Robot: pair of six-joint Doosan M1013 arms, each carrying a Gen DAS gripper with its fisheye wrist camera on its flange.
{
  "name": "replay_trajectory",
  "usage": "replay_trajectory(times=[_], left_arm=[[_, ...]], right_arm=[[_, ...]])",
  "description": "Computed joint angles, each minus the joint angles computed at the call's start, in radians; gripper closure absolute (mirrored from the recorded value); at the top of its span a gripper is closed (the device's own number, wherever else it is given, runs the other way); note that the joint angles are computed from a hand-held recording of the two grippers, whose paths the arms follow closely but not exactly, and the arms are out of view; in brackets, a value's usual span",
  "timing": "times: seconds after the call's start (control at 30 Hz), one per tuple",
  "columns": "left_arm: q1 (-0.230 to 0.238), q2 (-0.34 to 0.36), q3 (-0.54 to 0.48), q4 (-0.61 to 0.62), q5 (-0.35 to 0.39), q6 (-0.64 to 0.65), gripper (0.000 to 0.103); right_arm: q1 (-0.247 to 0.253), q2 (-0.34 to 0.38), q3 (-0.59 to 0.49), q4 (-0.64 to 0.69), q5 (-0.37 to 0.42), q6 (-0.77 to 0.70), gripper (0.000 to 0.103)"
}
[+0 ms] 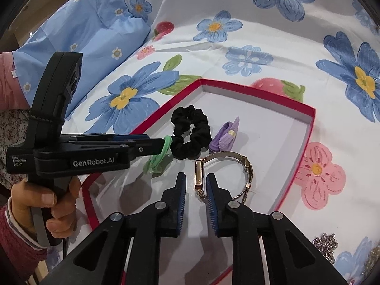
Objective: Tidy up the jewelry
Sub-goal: 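Carry both into the red box and open both tools to release them, then move the left tool to the silver chain while the right tool reaches the yellow hair claw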
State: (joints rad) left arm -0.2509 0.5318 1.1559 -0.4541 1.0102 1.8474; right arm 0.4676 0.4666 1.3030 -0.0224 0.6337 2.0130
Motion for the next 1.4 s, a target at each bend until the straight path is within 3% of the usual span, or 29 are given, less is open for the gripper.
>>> replay_trajectory(times=[0.13,0.23,0.57,0.87,1.4], left_arm=[[0.004,-0.027,0.022,-0.024,-0.019,0.013,0.056],[0.001,-0.045,0.039,-0.019,-0.036,0.019,0.046],[-0.004,-0.081,0.083,-0.013,-0.045,0.018,0.046],[-0.030,-0.128,0.124,-0.078,-0.038,0.082,0.046],[-0.121,-0.168,0.152,-0.126,0.012,0.187,0.044]], right_arm=[[0.007,-0.043,0.051,-0.048,-0.044,0.069,0.075],[0.009,-0.083,0.102,-0.088,-0.083,0.148,0.070],[0.032,-0.222,0.274,-0.332,-0.130,0.504,0.062],[0.043,-0.338,0.406,-0.584,-0.075,0.848,0.061],[0.038,-0.437,0.523,-0.724,0.016,1.090,0.058]])
